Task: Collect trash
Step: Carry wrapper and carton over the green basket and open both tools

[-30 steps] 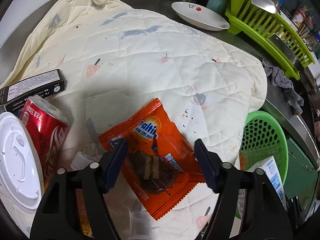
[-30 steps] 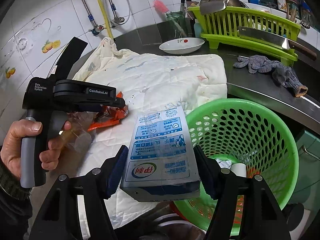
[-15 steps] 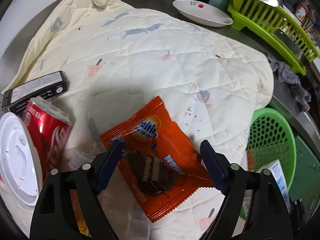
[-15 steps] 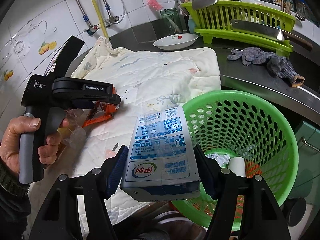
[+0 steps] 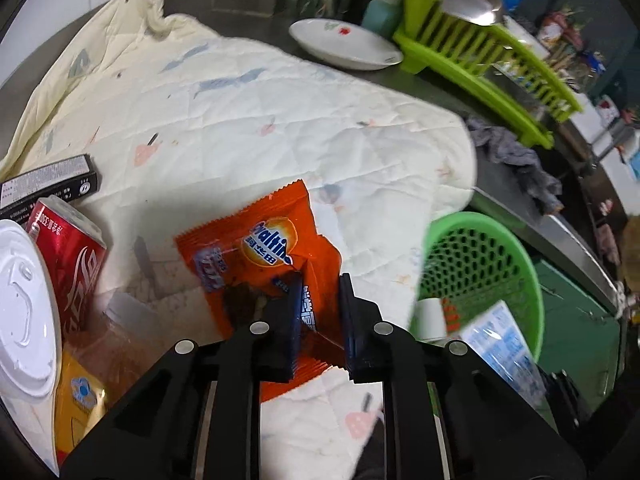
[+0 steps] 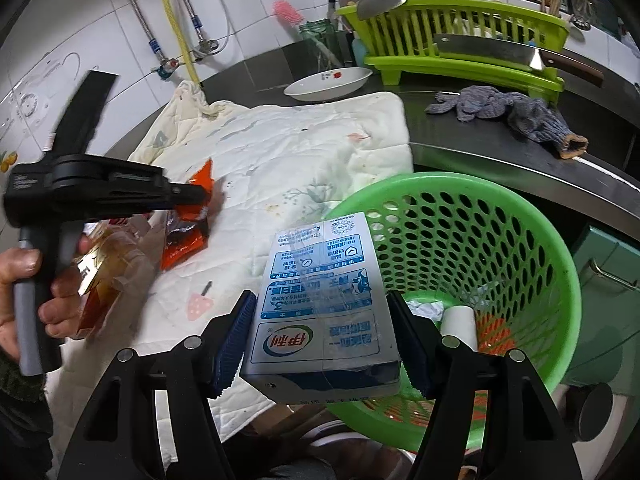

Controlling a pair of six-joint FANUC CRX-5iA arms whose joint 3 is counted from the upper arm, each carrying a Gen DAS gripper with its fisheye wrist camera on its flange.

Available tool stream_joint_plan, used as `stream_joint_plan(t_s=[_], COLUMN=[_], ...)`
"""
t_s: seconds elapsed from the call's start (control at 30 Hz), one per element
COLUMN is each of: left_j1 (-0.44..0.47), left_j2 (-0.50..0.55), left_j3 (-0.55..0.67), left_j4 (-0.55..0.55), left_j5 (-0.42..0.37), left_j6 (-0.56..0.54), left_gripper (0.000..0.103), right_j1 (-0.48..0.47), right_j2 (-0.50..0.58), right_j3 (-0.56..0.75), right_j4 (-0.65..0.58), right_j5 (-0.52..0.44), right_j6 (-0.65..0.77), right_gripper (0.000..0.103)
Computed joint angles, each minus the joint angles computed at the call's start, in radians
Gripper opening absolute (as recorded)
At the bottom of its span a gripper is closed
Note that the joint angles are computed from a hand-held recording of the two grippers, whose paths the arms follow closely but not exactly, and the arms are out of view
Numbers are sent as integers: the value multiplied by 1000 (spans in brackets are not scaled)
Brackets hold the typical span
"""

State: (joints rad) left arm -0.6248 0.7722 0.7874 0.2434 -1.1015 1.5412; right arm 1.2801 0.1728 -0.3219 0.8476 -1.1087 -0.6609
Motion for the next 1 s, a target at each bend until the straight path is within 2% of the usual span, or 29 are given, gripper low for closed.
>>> stream_joint_plan(t_s=[0.27, 0.5, 0.73, 0.9, 1.0], left_j1=[-19, -52, -81, -99, -110], left_j2=[-90, -113, -87, -57, -29], left_j3=[-142, -178, -141, -112, -89], left_j4=[144, 230, 242, 255, 263], left_j5=[96, 114, 89, 69, 51], left_j6=[-146, -249, -266, -274, -275], left_gripper=[16, 16, 16, 16, 16], right_j1=[26, 33, 43, 65, 90], right_j2=[-30, -56, -87, -100, -97], right_j3=[-28, -69, -115, -119, -102], right_j4=[-62, -115, -107, -113, -131], right_j5=[-84, -119, -136, -178, -237], right_j6=[-30, -77, -135, -148, -141], right_gripper=[64, 64, 76, 76, 76])
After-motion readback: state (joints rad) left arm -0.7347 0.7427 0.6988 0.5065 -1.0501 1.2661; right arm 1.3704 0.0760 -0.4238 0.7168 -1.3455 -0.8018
